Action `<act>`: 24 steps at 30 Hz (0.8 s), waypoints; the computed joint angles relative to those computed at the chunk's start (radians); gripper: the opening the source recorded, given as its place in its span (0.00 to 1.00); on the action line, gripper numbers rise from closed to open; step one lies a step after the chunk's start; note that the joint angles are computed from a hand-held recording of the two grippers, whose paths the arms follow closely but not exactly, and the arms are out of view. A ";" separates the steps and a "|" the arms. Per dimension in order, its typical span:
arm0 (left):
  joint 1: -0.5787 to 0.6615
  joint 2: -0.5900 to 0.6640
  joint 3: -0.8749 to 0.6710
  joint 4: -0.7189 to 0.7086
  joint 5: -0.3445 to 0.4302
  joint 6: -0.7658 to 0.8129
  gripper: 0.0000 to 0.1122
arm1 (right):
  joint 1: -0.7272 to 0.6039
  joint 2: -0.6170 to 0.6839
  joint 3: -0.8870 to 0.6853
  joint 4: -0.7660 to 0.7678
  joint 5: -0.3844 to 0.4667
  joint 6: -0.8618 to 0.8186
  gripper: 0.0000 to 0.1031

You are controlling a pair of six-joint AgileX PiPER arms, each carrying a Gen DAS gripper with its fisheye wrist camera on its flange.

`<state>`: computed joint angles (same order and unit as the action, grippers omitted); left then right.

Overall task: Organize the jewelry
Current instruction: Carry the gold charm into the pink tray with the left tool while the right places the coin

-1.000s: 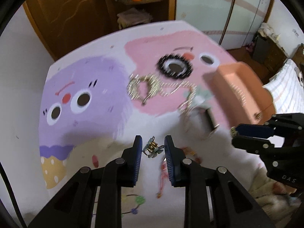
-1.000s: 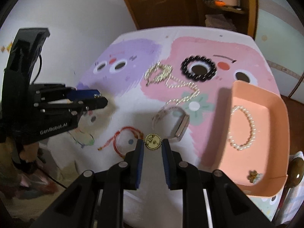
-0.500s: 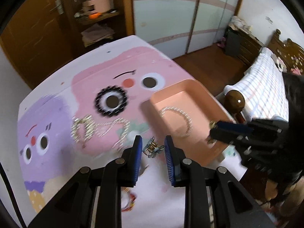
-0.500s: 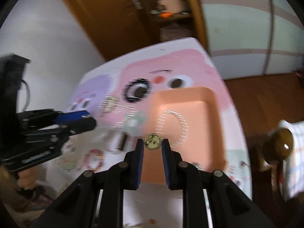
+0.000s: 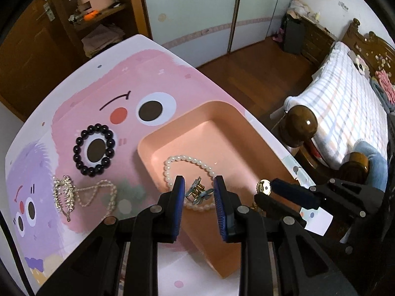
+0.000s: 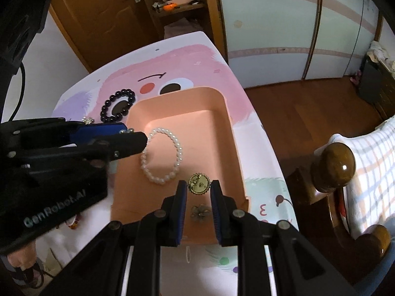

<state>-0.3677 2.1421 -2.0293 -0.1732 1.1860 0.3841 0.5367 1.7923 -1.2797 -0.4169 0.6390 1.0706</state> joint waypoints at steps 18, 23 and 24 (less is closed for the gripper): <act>0.032 -0.043 0.083 -0.023 -0.016 -0.006 0.44 | 0.019 0.013 -0.024 -0.046 0.043 0.056 0.20; 0.055 -0.109 0.160 -0.029 -0.068 0.003 0.54 | 0.029 0.011 -0.026 -0.062 0.050 0.069 0.20; 0.064 -0.120 0.172 -0.034 -0.070 0.007 0.54 | 0.032 0.012 -0.029 -0.064 0.053 0.070 0.20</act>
<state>-0.3041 2.0225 -1.8573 -0.2076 1.1161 0.3913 0.5690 1.8044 -1.3083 -0.4807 0.6922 1.1404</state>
